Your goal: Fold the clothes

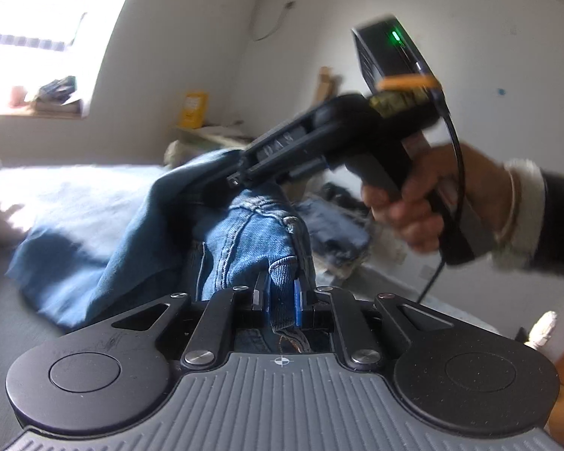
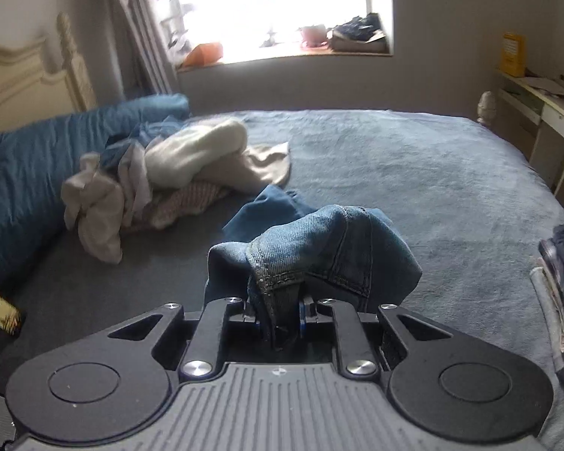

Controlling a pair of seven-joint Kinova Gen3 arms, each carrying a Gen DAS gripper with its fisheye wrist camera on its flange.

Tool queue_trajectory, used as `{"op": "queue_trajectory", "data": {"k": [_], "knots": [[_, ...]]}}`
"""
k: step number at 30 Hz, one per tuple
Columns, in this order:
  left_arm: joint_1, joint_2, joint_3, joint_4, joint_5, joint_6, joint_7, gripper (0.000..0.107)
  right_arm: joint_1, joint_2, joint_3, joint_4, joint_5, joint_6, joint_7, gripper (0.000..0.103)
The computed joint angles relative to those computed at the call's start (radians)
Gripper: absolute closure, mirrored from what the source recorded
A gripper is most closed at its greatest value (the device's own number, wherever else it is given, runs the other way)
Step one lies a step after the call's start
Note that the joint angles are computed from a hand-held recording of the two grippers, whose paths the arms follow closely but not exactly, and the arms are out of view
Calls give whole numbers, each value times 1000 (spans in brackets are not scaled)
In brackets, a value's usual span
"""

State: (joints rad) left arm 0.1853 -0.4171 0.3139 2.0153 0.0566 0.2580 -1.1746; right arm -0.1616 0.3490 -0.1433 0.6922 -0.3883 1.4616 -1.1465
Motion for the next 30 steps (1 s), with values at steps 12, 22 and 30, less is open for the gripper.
{"op": "queue_trajectory", "data": {"k": [12, 22, 30], "knots": [[-274, -398, -88, 251, 21, 424, 359, 90, -500, 285, -31, -153, 198, 84, -111, 71], [-244, -464, -112, 343, -95, 382, 390, 72, -283, 308, -119, -119, -96, 0, -222, 35], [-263, -371, -56, 345, -138, 303, 311, 63, -144, 182, -88, 209, -132, -92, -209, 30]]}}
